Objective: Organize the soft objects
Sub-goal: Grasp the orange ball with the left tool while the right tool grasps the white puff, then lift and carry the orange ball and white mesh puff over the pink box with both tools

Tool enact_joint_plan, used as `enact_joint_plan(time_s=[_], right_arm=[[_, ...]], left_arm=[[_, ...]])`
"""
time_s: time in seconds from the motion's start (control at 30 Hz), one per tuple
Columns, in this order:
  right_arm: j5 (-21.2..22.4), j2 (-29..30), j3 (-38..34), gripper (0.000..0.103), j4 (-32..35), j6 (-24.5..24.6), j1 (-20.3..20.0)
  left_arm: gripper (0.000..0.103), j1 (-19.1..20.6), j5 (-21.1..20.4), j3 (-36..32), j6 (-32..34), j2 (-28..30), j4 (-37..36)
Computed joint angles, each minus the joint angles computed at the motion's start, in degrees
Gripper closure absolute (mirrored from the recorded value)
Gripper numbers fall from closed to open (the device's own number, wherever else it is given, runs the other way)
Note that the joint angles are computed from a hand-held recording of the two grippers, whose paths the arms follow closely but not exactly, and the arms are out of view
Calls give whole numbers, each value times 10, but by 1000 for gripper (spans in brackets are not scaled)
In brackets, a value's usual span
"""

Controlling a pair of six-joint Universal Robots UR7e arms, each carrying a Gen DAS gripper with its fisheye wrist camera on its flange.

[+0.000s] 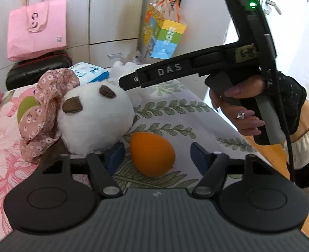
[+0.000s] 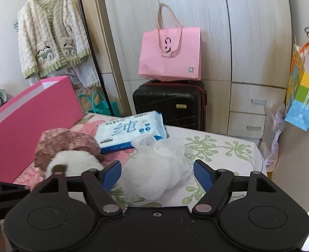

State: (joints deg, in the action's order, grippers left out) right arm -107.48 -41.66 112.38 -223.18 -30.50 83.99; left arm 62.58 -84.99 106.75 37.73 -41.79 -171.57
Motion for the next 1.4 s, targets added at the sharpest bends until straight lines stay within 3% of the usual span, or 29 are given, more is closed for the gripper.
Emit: enact_joint_plan(time_s=[0.17, 0.37, 0.5, 0.93, 1.4], right_arm=[[20, 6, -10, 23, 4, 11, -8], [-16, 26, -17, 67, -10, -36, 5], [-29, 36, -13, 79, -40, -39, 13], [-97, 53, 29, 81, -134, -10, 41], [-170, 89, 92, 81, -223, 34, 104]], left_arm=[[61, -2, 11, 5, 8, 10, -33], [63, -1, 10, 10, -6, 6, -36], [63, -1, 8, 14, -13, -1, -29], [63, 0, 6, 44, -20, -43, -27], [63, 13, 10, 87, -23, -107, -15]])
